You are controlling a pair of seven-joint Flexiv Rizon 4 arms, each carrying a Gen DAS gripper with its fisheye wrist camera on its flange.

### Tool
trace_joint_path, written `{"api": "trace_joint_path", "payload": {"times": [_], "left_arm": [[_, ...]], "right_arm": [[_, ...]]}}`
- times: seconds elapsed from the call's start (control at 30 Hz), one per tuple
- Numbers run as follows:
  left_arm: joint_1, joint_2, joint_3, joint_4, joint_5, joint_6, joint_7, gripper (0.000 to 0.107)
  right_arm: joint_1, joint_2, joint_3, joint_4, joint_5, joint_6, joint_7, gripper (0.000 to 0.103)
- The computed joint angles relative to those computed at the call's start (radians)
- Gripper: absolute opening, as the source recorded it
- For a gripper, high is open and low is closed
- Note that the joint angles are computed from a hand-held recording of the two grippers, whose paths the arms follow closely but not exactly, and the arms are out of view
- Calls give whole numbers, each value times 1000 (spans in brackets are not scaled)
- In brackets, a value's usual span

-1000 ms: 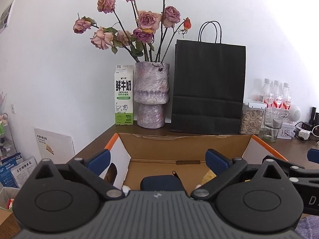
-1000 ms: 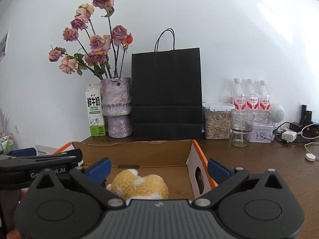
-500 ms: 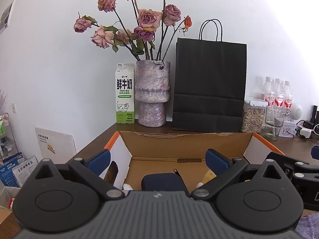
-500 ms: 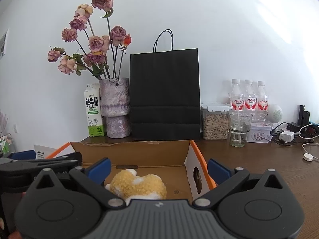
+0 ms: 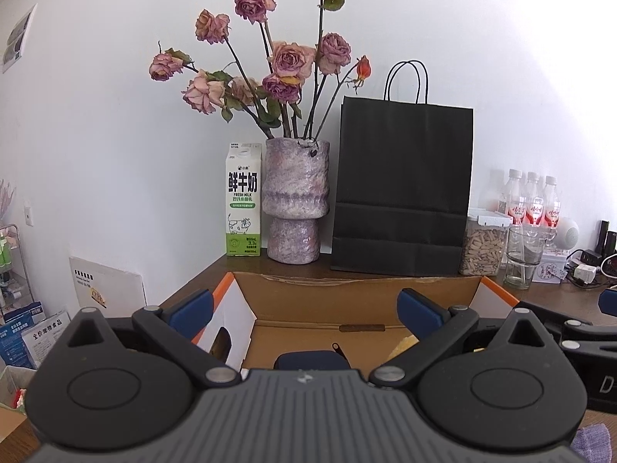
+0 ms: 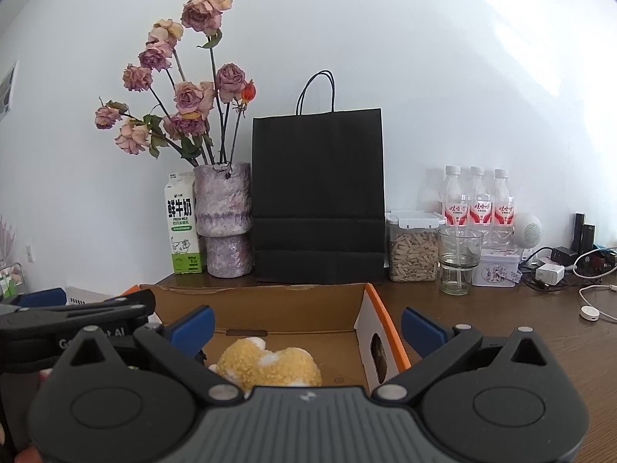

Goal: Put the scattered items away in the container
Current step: 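Move both open tools back toward the remaining items on the table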

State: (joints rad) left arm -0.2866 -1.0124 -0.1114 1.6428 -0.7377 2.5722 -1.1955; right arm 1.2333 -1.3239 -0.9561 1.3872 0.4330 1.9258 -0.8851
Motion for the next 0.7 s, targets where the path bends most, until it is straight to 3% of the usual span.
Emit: {"api": "trace_joint_path", "payload": {"times": [0.37, 0.7], "left_arm": [[6, 31, -5, 69, 45, 76, -69, 103], [8, 46, 0, 95, 64, 49, -93, 103]], "right_arm": [[56, 0, -32, 50, 83, 48, -65, 103], [32, 55, 53, 50, 103, 76, -167, 103]]}}
